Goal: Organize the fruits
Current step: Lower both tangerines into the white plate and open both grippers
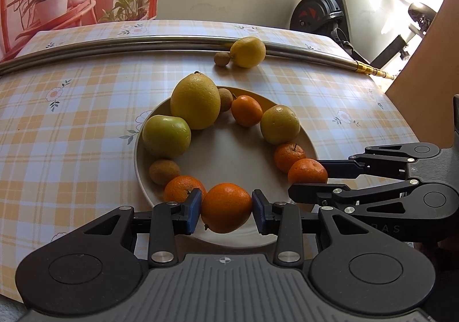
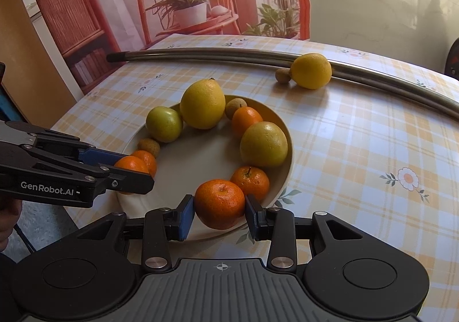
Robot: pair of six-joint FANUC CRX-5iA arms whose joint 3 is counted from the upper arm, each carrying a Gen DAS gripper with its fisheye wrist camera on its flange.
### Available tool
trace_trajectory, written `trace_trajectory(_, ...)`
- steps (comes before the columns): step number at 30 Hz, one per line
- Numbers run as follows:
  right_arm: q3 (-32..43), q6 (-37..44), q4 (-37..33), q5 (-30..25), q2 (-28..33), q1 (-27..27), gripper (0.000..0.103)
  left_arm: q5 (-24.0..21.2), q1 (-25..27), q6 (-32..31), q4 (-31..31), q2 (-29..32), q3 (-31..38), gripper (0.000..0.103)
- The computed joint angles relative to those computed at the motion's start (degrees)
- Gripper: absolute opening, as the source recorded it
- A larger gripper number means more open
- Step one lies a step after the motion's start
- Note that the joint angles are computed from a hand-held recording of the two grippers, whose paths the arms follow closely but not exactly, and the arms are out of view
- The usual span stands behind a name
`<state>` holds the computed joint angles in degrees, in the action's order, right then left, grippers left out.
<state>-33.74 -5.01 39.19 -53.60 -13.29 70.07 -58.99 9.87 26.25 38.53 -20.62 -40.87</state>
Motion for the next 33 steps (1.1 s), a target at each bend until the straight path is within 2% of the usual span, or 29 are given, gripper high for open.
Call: trace_trajectory(33, 0.1, 0.6, -0.4, 0.6, 0.5, -0.1, 0.035, -0.6, -0.5, -1.0, -0.8, 0.3, -0.2, 0.040)
